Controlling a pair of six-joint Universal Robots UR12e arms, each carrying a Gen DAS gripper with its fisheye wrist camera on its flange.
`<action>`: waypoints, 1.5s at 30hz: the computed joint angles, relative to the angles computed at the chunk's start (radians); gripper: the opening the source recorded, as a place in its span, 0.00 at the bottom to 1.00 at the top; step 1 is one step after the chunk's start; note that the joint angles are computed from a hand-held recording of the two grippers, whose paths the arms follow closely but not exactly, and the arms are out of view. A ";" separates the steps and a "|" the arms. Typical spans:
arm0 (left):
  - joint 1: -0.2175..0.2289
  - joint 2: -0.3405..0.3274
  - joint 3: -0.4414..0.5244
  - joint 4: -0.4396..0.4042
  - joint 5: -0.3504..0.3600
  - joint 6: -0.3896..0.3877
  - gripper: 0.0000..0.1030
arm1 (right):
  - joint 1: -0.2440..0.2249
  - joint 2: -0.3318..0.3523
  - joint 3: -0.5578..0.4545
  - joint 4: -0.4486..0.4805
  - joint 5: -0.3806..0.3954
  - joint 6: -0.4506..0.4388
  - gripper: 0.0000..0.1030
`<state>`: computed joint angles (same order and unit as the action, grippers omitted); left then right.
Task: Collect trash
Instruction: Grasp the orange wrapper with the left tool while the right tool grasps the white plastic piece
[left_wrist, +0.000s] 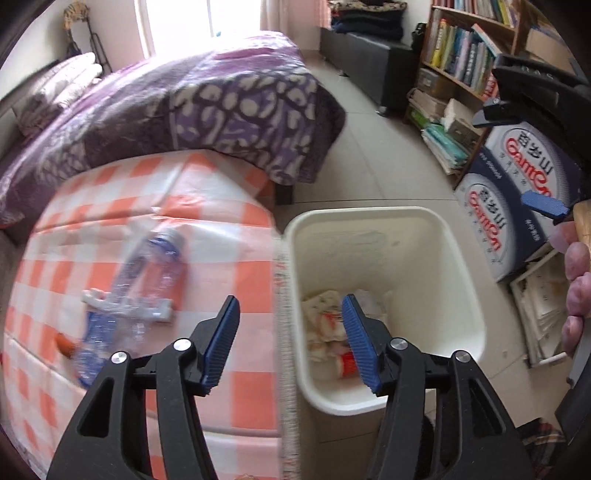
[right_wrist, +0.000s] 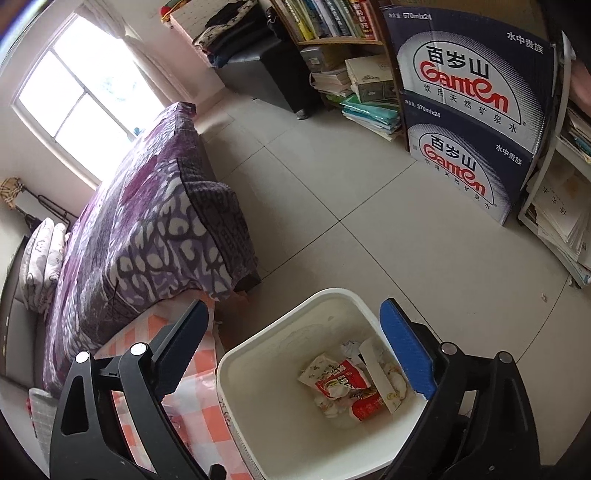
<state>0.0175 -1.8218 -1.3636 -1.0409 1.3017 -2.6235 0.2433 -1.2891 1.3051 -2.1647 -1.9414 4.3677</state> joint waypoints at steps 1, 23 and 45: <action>0.007 -0.002 0.001 0.018 0.020 -0.004 0.59 | 0.004 0.007 -0.009 0.004 0.003 -0.008 0.88; 0.175 -0.177 0.222 -0.155 0.246 -0.439 0.63 | 0.075 0.177 -0.230 0.090 0.089 -0.211 0.92; 0.249 -0.179 0.225 -0.272 0.125 -0.565 0.24 | 0.136 0.324 -0.456 0.162 0.256 -0.640 0.92</action>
